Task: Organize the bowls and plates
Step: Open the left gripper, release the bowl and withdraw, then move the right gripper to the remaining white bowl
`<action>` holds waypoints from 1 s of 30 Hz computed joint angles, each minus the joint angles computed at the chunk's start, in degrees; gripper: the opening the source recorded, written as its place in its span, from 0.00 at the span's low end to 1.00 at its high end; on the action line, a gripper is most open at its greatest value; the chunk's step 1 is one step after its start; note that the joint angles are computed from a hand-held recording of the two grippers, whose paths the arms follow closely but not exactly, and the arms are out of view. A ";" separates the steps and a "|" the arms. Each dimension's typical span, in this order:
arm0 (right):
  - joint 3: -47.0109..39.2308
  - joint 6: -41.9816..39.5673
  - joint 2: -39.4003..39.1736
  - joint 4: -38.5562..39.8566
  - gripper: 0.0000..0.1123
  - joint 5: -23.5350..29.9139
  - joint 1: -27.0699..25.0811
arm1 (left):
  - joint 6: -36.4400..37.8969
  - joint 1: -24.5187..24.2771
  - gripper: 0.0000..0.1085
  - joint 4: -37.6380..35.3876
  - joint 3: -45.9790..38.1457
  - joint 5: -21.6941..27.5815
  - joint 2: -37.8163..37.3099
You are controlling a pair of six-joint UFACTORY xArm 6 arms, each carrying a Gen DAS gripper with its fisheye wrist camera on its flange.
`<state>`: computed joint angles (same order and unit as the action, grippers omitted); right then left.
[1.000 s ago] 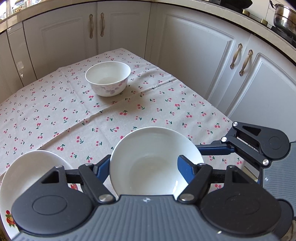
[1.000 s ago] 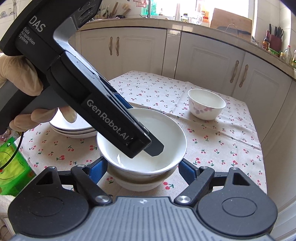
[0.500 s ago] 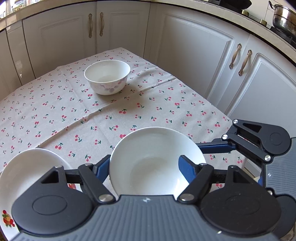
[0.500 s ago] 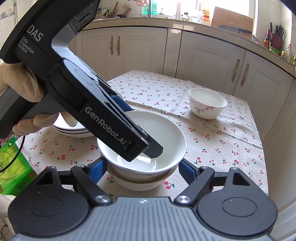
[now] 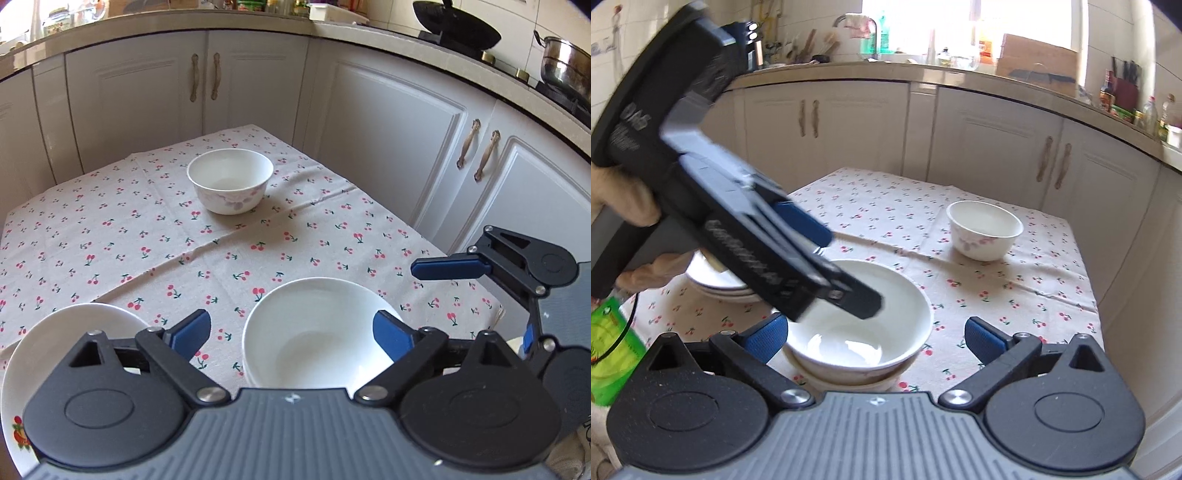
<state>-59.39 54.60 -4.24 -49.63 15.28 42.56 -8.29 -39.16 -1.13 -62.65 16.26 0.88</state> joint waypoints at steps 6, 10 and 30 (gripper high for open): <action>-0.56 0.12 0.57 0.35 0.92 1.86 0.42 | -6.24 0.35 0.87 6.84 4.31 -2.82 -3.19; -0.86 -0.82 0.66 0.82 0.92 2.60 0.59 | -9.76 0.88 0.87 11.24 7.05 -5.22 -4.97; -10.21 -17.68 4.08 6.65 0.92 8.41 -4.42 | 15.62 4.58 0.88 -11.49 -6.87 -2.77 5.04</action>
